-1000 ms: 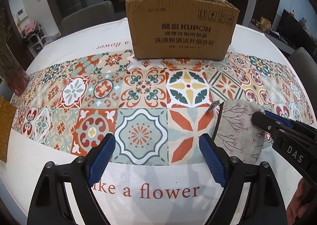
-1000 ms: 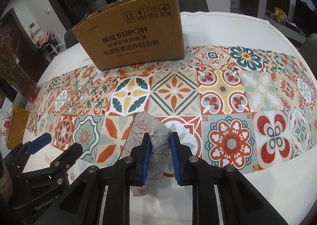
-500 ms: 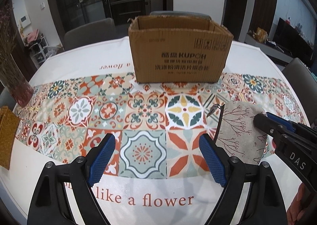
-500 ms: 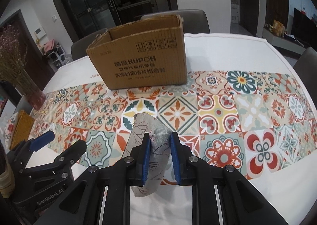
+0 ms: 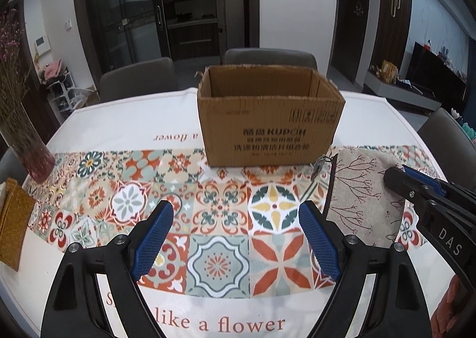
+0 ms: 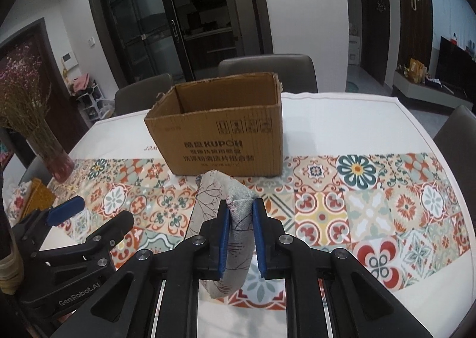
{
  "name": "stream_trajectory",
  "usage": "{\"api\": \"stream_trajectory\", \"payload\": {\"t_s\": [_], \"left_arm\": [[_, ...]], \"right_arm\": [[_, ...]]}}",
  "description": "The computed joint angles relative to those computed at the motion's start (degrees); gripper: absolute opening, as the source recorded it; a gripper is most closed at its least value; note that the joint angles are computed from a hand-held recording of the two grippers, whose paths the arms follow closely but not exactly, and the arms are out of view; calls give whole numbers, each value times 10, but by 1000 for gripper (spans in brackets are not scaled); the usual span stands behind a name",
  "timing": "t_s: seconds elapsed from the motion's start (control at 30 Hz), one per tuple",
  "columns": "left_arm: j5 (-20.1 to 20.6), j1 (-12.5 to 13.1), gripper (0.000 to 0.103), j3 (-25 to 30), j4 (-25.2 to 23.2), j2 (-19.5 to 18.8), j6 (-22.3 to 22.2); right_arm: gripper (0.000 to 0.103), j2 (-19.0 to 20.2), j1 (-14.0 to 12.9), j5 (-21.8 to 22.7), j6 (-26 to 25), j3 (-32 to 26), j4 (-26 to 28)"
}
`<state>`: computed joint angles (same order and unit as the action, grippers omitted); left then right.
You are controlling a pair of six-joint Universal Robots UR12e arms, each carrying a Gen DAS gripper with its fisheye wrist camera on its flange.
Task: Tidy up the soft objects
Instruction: 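Lift and carry the grey pouch over the box with the right tool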
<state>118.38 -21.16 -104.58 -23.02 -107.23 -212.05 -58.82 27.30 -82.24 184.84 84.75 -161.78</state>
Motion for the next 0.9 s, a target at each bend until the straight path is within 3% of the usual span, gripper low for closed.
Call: {"api": "stream_trajectory", "payload": {"t_s": [0.9], "left_arm": [[41, 26, 88, 53, 73, -21, 69]], "right_arm": [[17, 50, 2, 1, -15, -108, -47]]}}
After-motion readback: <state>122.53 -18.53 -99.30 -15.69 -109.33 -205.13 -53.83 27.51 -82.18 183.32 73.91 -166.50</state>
